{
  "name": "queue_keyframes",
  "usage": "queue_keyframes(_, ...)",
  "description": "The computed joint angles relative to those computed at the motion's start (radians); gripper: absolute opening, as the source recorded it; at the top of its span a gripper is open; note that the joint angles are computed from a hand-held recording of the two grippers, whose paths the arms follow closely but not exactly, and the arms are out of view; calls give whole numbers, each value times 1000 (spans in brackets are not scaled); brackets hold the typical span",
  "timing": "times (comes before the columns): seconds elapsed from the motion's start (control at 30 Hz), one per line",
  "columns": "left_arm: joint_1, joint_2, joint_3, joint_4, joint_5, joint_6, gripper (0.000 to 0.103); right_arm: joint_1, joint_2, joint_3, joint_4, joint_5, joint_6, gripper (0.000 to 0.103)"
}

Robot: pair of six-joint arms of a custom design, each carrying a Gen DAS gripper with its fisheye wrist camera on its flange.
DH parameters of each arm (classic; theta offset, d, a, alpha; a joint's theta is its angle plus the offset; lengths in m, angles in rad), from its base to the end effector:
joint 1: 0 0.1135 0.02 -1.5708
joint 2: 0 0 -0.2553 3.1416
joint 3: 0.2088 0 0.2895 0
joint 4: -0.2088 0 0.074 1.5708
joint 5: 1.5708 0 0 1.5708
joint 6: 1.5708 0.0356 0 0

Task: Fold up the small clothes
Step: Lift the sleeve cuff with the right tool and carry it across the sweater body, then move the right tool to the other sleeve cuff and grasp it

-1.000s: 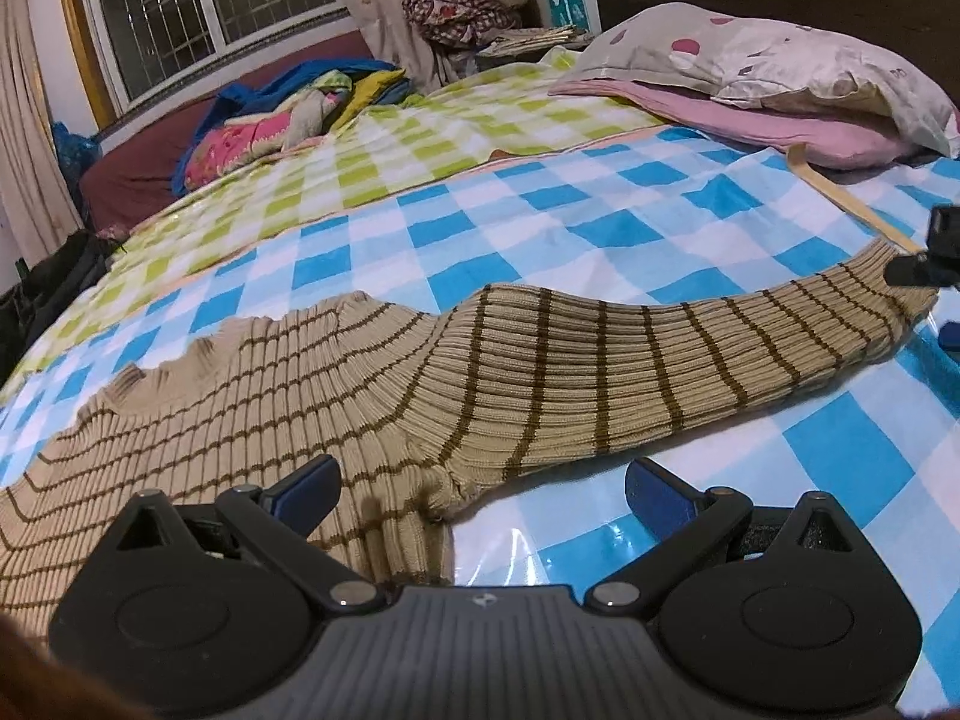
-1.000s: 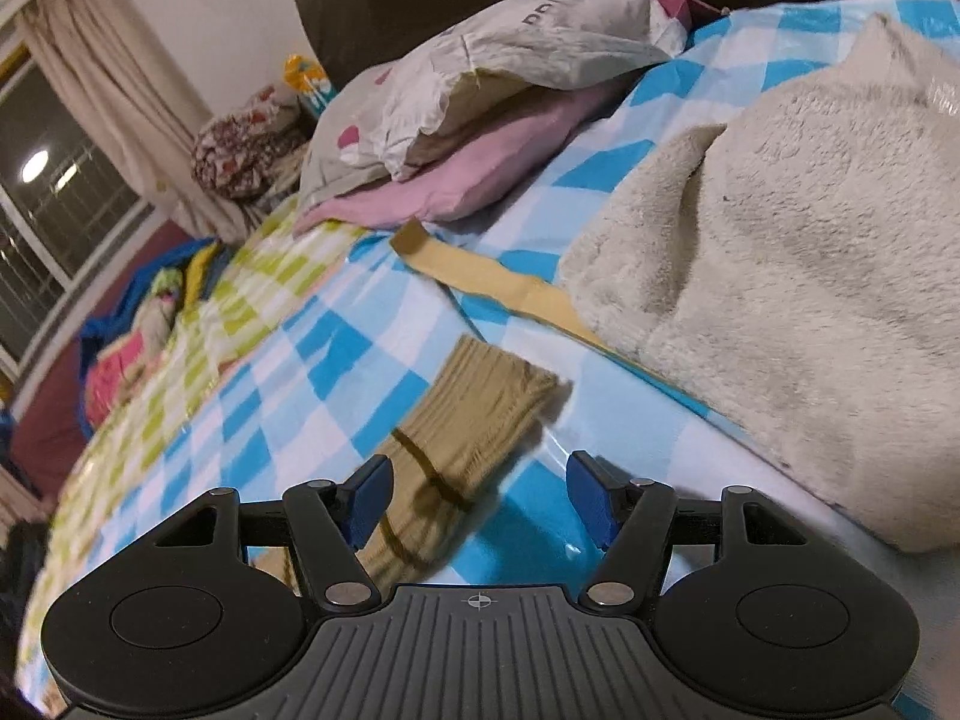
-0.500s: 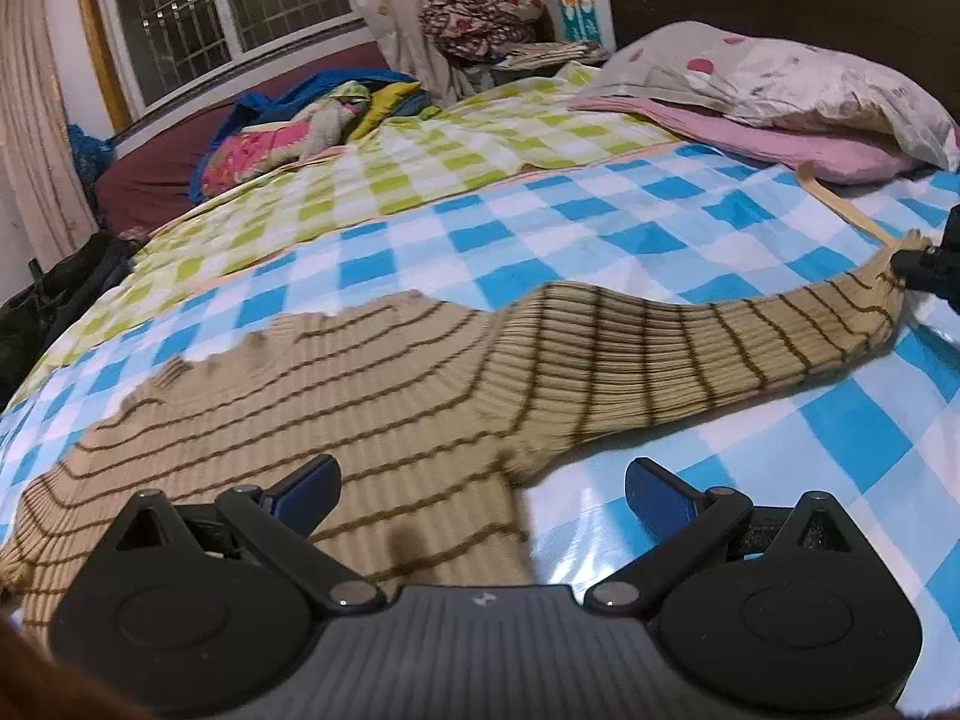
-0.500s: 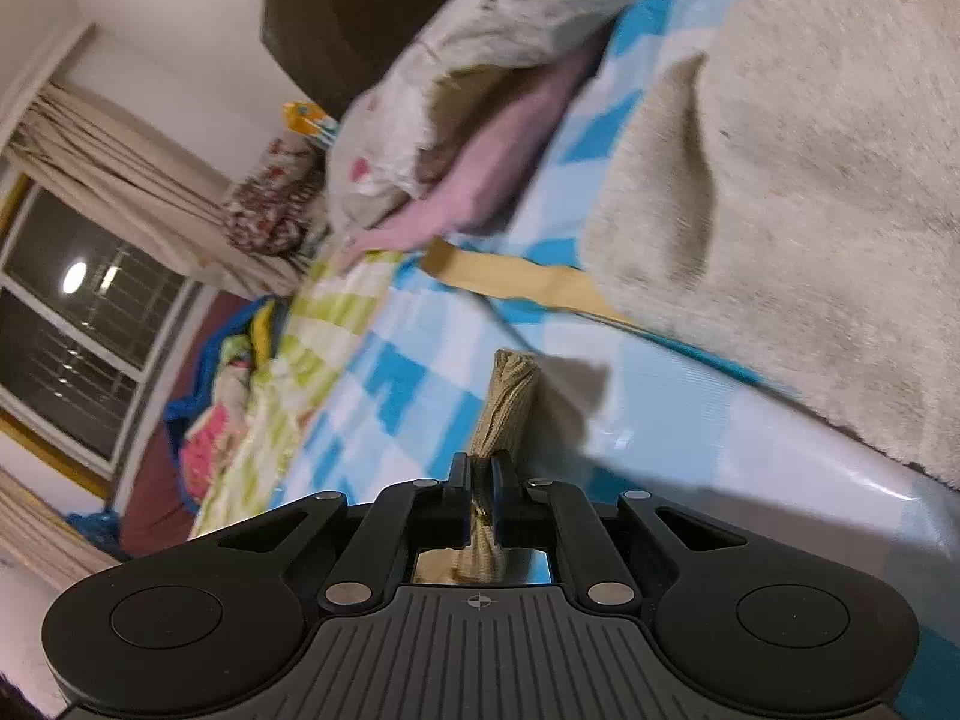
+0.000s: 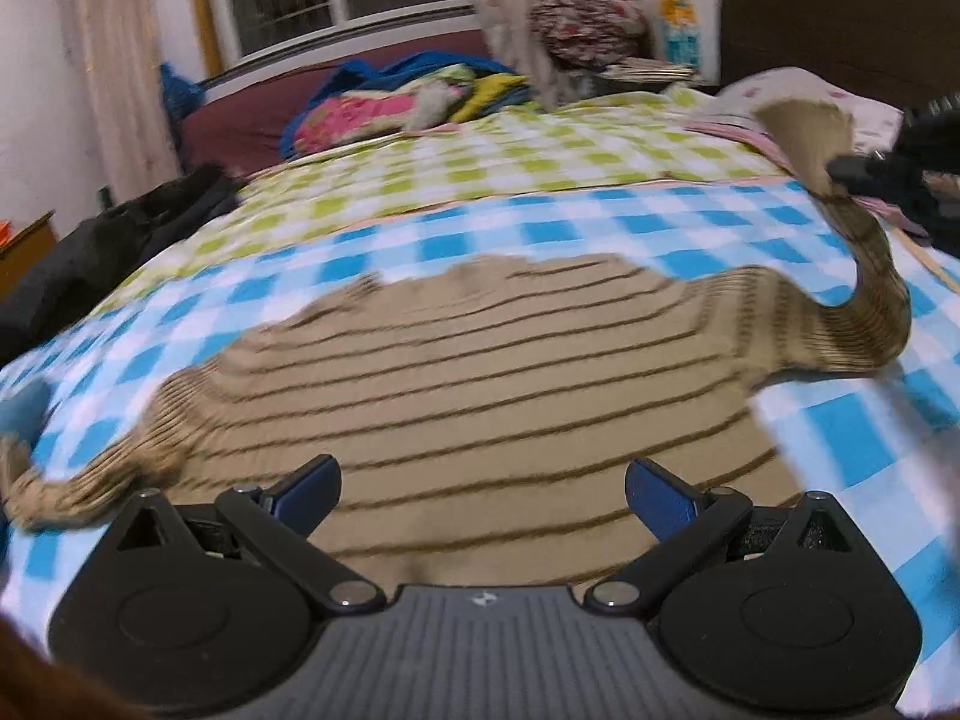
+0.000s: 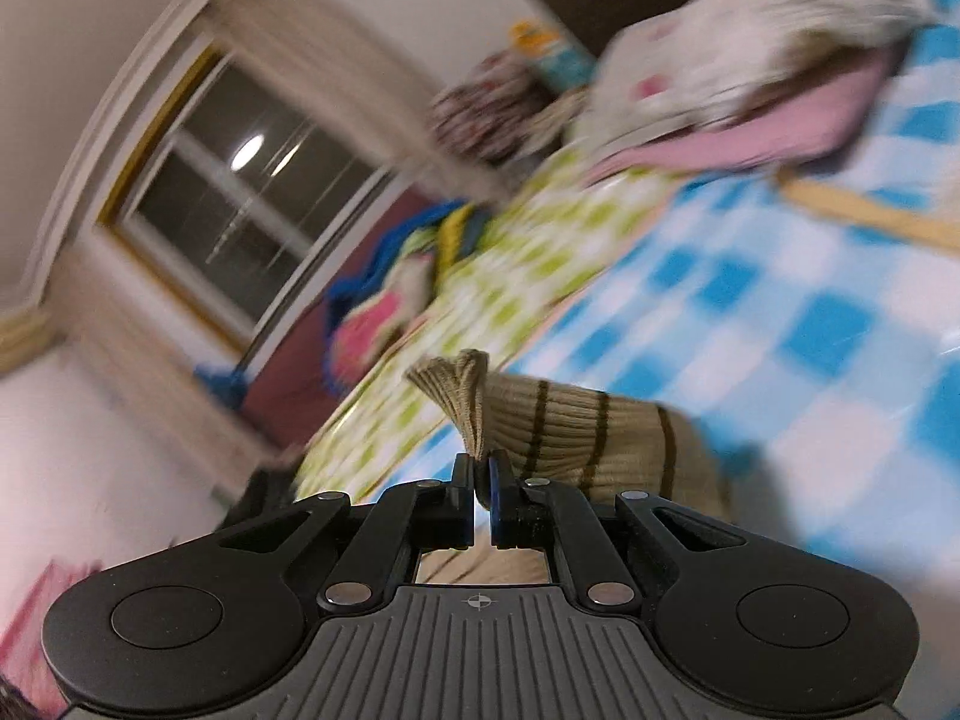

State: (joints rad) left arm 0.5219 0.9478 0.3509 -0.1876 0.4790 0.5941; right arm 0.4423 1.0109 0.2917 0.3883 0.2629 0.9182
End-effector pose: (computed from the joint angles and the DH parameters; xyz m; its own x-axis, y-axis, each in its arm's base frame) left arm 0.1935 0.0923 0.1367 -0.5968 0.2298 -0.7687 0.2105 0.9694 0.1264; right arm 0.2204 0.0942 0.1532 -0.3302 0.6925 -0.6414 0.1172 0.7043 0.7001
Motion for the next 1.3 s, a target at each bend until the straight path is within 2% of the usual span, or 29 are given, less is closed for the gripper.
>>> queue_keyframes(0.13, 203, 180, 95, 24, 99, 87, 103, 167, 297, 250, 33, 48, -43, 5)
queue_keyframes(0.27, 322, 361, 196, 64, 153, 109, 103, 297, 577, 510, -6, 74, -87, 5)
queue_keyframes(0.4, 391, 520, 303, 79, 181, 112, 103, 387, 835, 750, -100, 70, -103, 5)
queue_keyframes(0.57, 437, 665, 412, 88, 195, 107, 103, 452, 1048, 975, -224, 58, -130, 4)
queue_keyframes(0.83, 480, 753, 504, 72, 210, 95, 103, 521, 1157, 1109, -338, 105, -220, 5)
queue_keyframes(0.9, 484, 768, 520, 71, 209, 91, 103, 531, 1164, 1117, -340, 113, -262, 10)
queue_keyframes(1.1, 506, 809, 574, 65, 208, 55, 103, 542, 1153, 1142, -371, 66, -321, 16)
queue_keyframes(1.17, 519, 827, 597, 64, 207, 37, 103, 545, 1166, 1180, -414, 52, -336, 24)
queue_keyframes(1.3, 550, 869, 644, 90, 200, -9, 103, 559, 1186, 1245, -457, 43, -366, 25)
